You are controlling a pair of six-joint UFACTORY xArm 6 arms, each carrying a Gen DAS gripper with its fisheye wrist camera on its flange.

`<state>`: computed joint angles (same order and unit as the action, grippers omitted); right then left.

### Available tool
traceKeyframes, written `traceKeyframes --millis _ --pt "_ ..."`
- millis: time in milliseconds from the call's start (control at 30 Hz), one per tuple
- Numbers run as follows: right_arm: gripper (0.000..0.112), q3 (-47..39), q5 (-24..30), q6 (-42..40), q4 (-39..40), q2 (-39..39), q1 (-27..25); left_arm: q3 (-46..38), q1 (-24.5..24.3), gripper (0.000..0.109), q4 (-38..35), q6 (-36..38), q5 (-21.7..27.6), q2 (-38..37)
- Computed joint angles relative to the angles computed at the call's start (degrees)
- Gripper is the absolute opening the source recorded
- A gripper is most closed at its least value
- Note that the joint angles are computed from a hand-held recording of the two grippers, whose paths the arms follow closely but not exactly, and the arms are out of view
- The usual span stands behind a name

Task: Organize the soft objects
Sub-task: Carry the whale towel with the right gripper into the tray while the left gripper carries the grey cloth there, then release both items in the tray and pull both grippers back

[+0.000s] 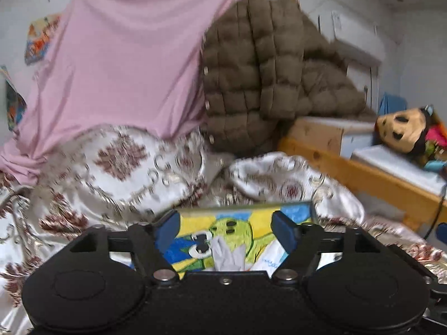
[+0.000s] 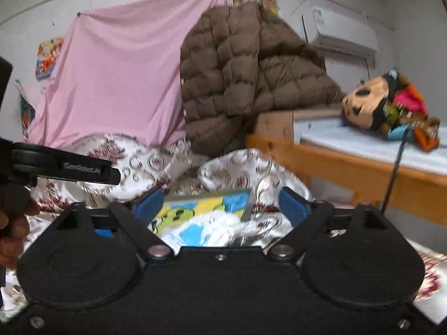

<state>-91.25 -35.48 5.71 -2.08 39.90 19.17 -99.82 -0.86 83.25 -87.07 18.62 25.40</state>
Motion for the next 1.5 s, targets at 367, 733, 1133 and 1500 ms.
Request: traceKeyframes --millis 367,733,1133,1500 --pt "0.102 27.03 -13.76 -3.5 1.42 -16.09 0.38 29.15 -6.21 0.097 24.91 -26.35 9.2 -25.24" --pt "0.102 48.21 -25.12 -9.09 10.74 -28.21 4.97 52.29 -11.13 0.102 24.65 -32.62 16.83 -43.24" --pt "0.102 60.47 -19.93 -7.92 7.89 -37.71 7.71 70.57 -14.11 0.102 13.14 -22.46 21.05 -59.17" --pt "0.102 68.78 -2.2 -11.99 10.43 -49.69 11.53 82.28 -17.12 0.102 -12.67 -1.7 22.47 -72.92"
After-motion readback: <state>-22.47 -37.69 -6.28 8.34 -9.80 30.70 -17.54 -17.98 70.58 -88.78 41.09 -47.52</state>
